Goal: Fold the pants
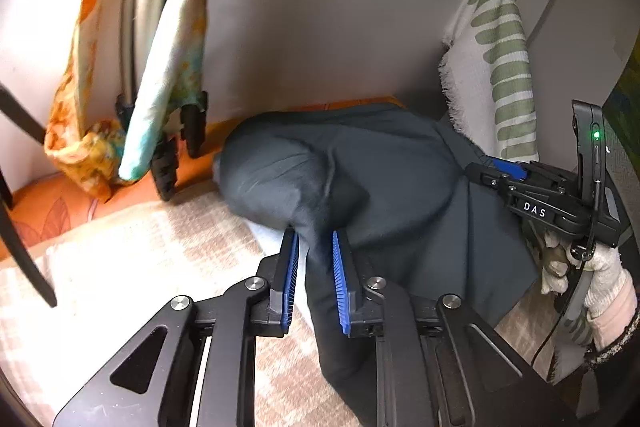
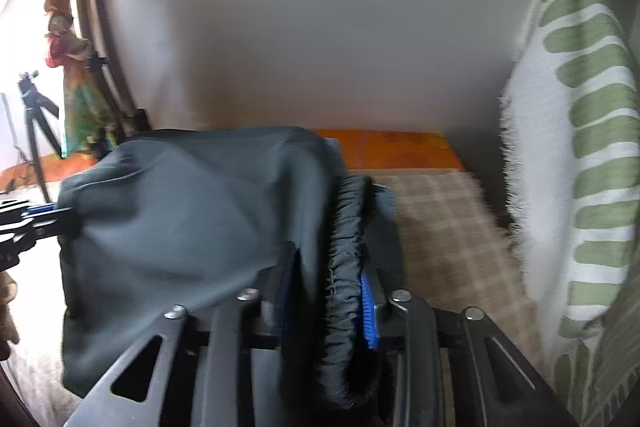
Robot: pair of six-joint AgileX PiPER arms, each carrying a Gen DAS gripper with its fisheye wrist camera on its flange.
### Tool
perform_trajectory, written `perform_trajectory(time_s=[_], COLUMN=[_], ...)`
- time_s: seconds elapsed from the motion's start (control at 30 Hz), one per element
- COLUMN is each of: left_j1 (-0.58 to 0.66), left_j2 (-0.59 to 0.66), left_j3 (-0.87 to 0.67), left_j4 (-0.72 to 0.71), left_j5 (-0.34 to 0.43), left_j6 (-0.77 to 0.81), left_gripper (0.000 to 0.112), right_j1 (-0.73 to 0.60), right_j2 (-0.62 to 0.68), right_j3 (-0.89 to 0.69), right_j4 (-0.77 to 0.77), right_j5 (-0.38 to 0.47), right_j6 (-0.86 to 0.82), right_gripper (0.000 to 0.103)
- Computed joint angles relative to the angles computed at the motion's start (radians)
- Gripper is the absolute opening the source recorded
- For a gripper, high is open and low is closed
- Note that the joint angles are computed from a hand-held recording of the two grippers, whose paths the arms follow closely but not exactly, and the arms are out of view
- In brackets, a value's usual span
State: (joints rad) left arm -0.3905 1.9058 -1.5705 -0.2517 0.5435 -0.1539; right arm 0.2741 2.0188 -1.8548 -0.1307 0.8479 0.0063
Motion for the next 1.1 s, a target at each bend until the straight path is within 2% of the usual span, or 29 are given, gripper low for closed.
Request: perform_trajectory(time_s=[0.07,0.17,0.27,0.37,0.6,0.73,0.8,0.83,0.87,0.93,1.1], left_j1=[0.002,0.013,0.022,0.021,0.024,-0.005,-0.031,-0.05,-0.078,-0.128,-0.271], left_j2=[-0.022,-0.057,-0.096,-0.141,-0.278,-0.375,-0.429,-0.46,-0.476,-0.526,-0.638], left_j3=[0.028,0.074,0.121,0.163,0.3,0.382,0.42,0.44,0.445,0.474,0.536], left_j4=[0.028,0.029,-0.011,-0.009,-0.102,-0.08,-0.039,-0.015,0.037,0.141,0.419], left_j5=[-0.008,-0.024,-0.033,-0.037,-0.066,-0.083,-0.082,-0.08,-0.078,-0.082,-0.073], left_j6=[-0.026,-0.02,0.014,0.023,0.098,0.06,0.014,-0.013,-0.073,-0.189,-0.48], left_gripper=[0.024,0.024,0.025,0.025,0.025,0.025,0.025,0.029,0.042,0.059,0.062], right_j1=[0.002,0.002,-0.006,-0.016,0.012,0.045,0.082,0.104,0.127,0.181,0.292], right_j2=[-0.024,-0.09,-0.159,-0.254,-0.442,-0.559,-0.621,-0.652,-0.682,-0.748,-0.867], right_j3=[0.026,0.105,0.189,0.308,0.512,0.603,0.642,0.661,0.678,0.716,0.772], right_j4=[-0.035,-0.062,-0.042,0.0,0.015,0.0,-0.047,-0.072,-0.102,-0.176,-0.284], right_j5=[-0.009,-0.047,-0.076,-0.127,-0.169,-0.162,-0.145,-0.137,-0.127,-0.103,-0.02], right_j6=[0.037,0.057,0.058,0.048,0.062,0.114,0.168,0.194,0.225,0.311,0.463], right_gripper=[0.044,0.051,0.053,0.064,0.068,0.072,0.075,0.077,0.08,0.083,0.087])
